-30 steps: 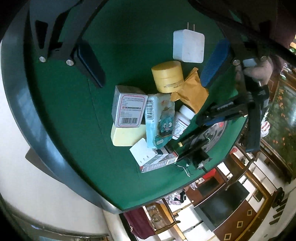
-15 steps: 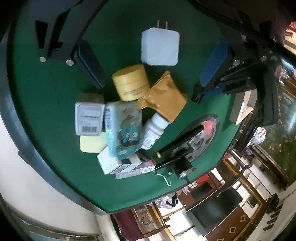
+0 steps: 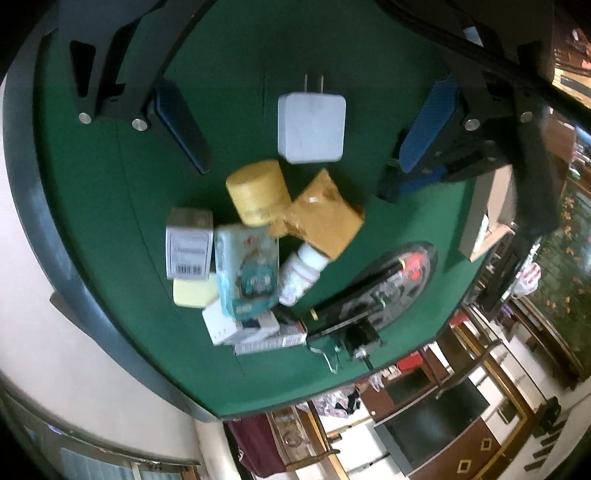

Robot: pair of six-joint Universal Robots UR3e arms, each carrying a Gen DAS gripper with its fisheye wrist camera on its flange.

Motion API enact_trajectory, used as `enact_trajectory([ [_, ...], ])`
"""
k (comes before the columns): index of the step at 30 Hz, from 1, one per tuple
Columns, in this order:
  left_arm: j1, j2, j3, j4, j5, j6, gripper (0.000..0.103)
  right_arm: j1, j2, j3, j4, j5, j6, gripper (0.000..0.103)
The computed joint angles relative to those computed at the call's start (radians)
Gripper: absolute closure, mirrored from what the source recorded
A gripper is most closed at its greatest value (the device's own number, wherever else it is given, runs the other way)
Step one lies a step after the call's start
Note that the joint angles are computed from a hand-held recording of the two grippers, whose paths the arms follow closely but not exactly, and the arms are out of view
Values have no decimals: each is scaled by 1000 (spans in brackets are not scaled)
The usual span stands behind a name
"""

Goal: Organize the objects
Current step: 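Carry the black tube toward the box with left while right grasps the yellow envelope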

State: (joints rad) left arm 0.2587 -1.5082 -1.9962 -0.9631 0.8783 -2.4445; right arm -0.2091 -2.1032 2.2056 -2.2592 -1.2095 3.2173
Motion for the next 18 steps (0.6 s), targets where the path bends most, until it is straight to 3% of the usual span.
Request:
enact_trajectory([
  [5, 237, 107, 65, -458, -165, 243, 89, 204, 201, -122, -141, -177, 8, 1],
  [7, 298, 110, 95, -561, -185, 315, 89, 291, 344, -220, -190, -285, -35, 1],
  [10, 335, 98, 99, -571, -169, 317, 89, 331, 503, -333, -181, -349, -87, 1],
  [12, 349, 87, 98, -579, -156, 333, 89, 323, 563, -373, -156, -338, -104, 1],
  [18, 320, 41, 72, -487, -140, 282, 89, 368, 671, -435, -129, -425, -123, 8],
])
